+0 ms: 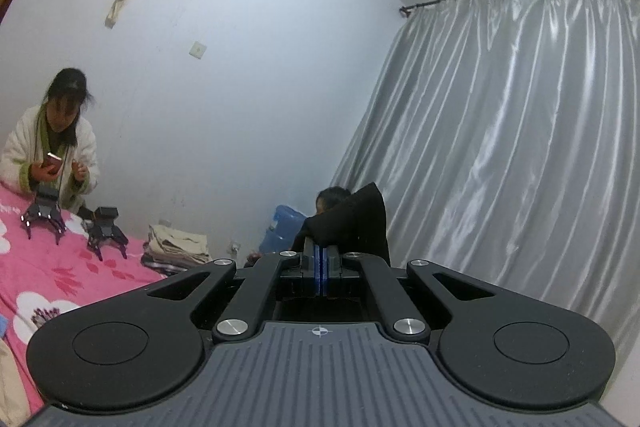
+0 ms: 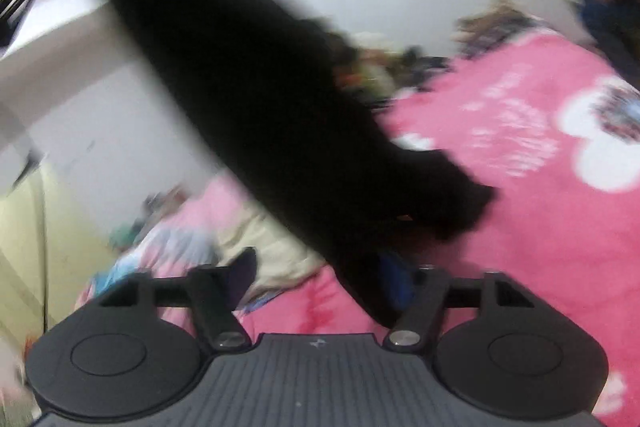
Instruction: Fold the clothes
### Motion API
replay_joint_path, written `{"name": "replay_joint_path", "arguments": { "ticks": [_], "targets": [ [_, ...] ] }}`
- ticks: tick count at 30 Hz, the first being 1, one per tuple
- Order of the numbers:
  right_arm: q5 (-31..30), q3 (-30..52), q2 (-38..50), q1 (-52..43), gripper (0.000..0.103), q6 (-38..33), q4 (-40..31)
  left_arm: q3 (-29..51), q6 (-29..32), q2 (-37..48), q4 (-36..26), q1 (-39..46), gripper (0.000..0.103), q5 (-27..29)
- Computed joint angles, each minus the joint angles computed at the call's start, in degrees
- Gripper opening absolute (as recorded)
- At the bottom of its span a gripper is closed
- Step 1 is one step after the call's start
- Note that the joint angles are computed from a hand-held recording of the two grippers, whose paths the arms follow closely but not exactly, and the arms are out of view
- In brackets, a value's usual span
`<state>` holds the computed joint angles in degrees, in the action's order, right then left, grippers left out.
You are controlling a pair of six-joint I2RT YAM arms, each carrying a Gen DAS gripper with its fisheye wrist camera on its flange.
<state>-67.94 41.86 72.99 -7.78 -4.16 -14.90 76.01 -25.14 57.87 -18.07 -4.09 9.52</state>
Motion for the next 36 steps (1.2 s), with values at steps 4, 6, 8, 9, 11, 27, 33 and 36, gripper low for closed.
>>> {"name": "replay_joint_path", "arguments": {
  "ticks": [4,6,8,9,11,27,33,36],
  "targets": [
    [10.22,-1.17,-3.45,2.23,0.004,3.85,2.32,-0.12,1.11,-1.3,-1.41,-0.06,0.0,-1.91],
    [12.5,-2.02,-7.06,0.06,0.003,3.66,3.41,-0.78,1.5,-2.43,-1.18,0.83,0.0,-2.28],
    [15.3,-2.11,-10.84,-2.72,0.003,4.57,5.08,-1.33,0.26,-3.63,-0.62,2.99,0.0,-1.51],
    [16.81,-1.65,-11.6,-3.74,0.003,5.6,6.84,-1.57,-0.4,-4.2,-0.33,4.14,0.0,-1.05],
    [17.64,1.01,-11.75,-6.31,0.003,7.7,9.83,-2.42,-1.66,-5.36,0.39,6.69,0.0,0.18],
    [16.43,39.32,-3.49,-20.44,0.003,23.88,20.74,3.52,-10.67,-10.1,-3.14,24.63,0.0,6.62],
    [18.45,51.6,-2.21,-20.71,0.003,25.62,18.57,7.32,-16.97,-10.98,-4.44,35.84,0.0,15.1],
    [18.45,55.98,-2.14,-21.8,0.003,27.64,18.46,10.02,-18.26,-11.22,-5.25,42.06,0.0,20.0]
  ]
}}
